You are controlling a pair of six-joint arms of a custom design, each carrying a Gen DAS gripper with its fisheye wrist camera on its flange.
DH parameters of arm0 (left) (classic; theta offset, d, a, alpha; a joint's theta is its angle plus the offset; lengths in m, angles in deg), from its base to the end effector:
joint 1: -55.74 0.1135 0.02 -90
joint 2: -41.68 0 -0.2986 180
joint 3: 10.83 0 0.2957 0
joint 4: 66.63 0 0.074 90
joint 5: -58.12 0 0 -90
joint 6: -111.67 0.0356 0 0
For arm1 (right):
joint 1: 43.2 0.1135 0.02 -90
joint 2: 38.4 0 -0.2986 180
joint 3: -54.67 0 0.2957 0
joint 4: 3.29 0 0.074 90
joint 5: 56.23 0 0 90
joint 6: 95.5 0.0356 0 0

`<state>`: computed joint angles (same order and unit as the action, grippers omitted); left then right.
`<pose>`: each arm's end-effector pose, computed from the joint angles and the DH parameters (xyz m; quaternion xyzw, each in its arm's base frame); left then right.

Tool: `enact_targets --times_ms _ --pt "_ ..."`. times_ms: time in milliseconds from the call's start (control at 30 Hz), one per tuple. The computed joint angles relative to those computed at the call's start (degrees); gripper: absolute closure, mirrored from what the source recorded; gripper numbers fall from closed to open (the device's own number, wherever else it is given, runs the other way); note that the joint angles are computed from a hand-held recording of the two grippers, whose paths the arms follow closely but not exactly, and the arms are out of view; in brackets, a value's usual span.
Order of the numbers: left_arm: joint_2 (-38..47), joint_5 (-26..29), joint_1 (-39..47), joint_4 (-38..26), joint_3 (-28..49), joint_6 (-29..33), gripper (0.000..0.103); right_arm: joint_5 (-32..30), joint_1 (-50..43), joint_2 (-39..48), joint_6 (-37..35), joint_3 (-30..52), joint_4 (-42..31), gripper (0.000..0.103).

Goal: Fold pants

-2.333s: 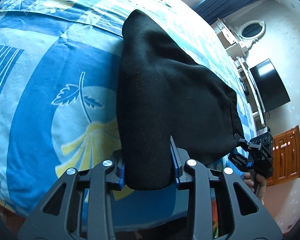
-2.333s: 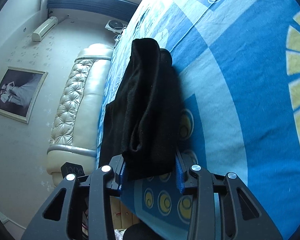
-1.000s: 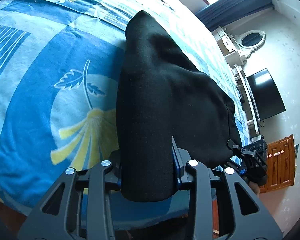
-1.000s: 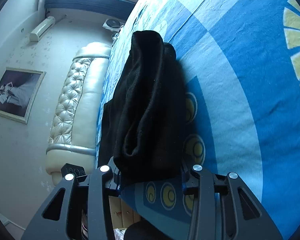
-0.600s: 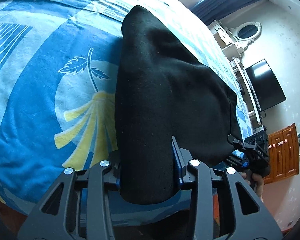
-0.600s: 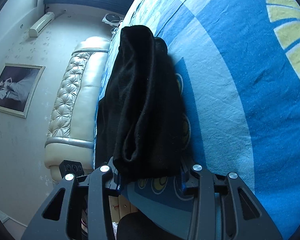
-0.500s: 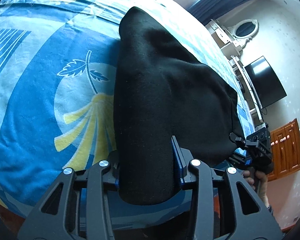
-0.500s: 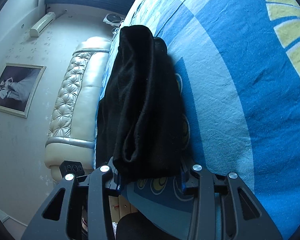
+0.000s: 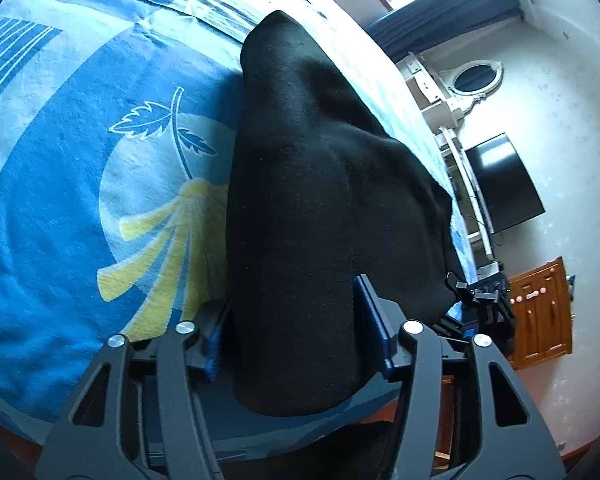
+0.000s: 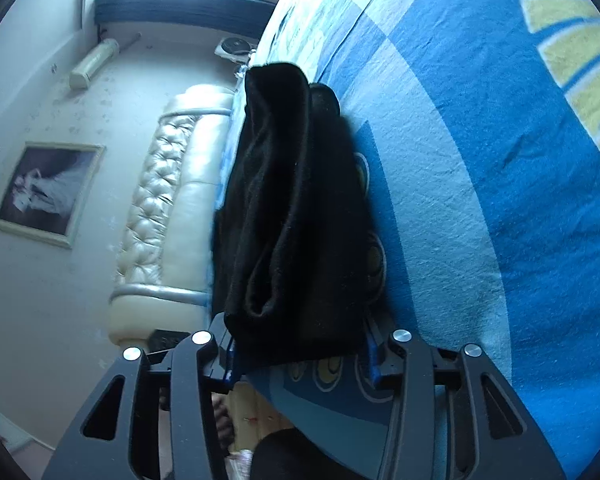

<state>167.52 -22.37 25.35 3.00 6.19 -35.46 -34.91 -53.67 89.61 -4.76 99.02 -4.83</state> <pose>0.1558 -0.0982 0.0067 -0.1736 0.8840 -0.3498 0.2570 0.2458 -0.0117 -0.0318 0.0571 0.8233 0.5586 0.0823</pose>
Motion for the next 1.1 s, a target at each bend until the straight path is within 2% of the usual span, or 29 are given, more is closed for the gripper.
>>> enact_targets --times_ms 67,167,267,333,433,567,633,767,933,1100 --pt "-0.5 -0.3 -0.6 0.2 -0.6 -0.2 0.038 -2.2 -1.9 1.1 -1.9 0.9 -3.4 0.056" --pt "-8.3 -4.8 -4.3 -9.4 -1.0 -0.4 0.034 -2.5 -4.3 1.0 -7.0 1.6 -10.1 0.056" --pt "-17.1 -11.3 -9.3 -21.5 -0.8 -2.1 0.029 -1.3 -6.7 -0.5 -10.8 0.9 -14.0 0.054" --pt "-23.8 -16.2 -13.1 -31.4 -0.4 -4.6 0.025 0.0 -8.1 -1.9 -11.3 -0.1 -15.0 0.052" --pt "-31.1 -21.5 -17.3 -42.2 0.0 -8.3 0.022 3.4 -9.2 -5.8 -10.5 -2.5 -14.5 0.047" --pt "-41.0 -30.7 -24.6 -60.3 1.9 -13.9 0.014 11.5 -8.3 -14.7 -11.0 -7.2 -13.3 0.030" --pt "-45.6 -35.9 -28.9 -69.8 3.1 -17.4 0.011 16.0 -7.0 -19.6 -11.1 -10.3 -11.4 0.028" --pt "-48.7 -42.0 -36.2 -82.3 6.7 -24.0 0.006 20.6 -7.4 -23.5 -15.0 -13.2 -11.4 0.027" --pt "-46.4 -47.0 -42.6 -93.0 12.0 -30.6 0.006 27.9 -4.8 -32.2 -10.8 -18.6 -6.1 0.024" --pt "-41.8 -48.9 -45.7 -99.0 16.1 -34.7 0.004 37.7 1.7 -42.1 -4.9 -24.2 -0.1 0.023"
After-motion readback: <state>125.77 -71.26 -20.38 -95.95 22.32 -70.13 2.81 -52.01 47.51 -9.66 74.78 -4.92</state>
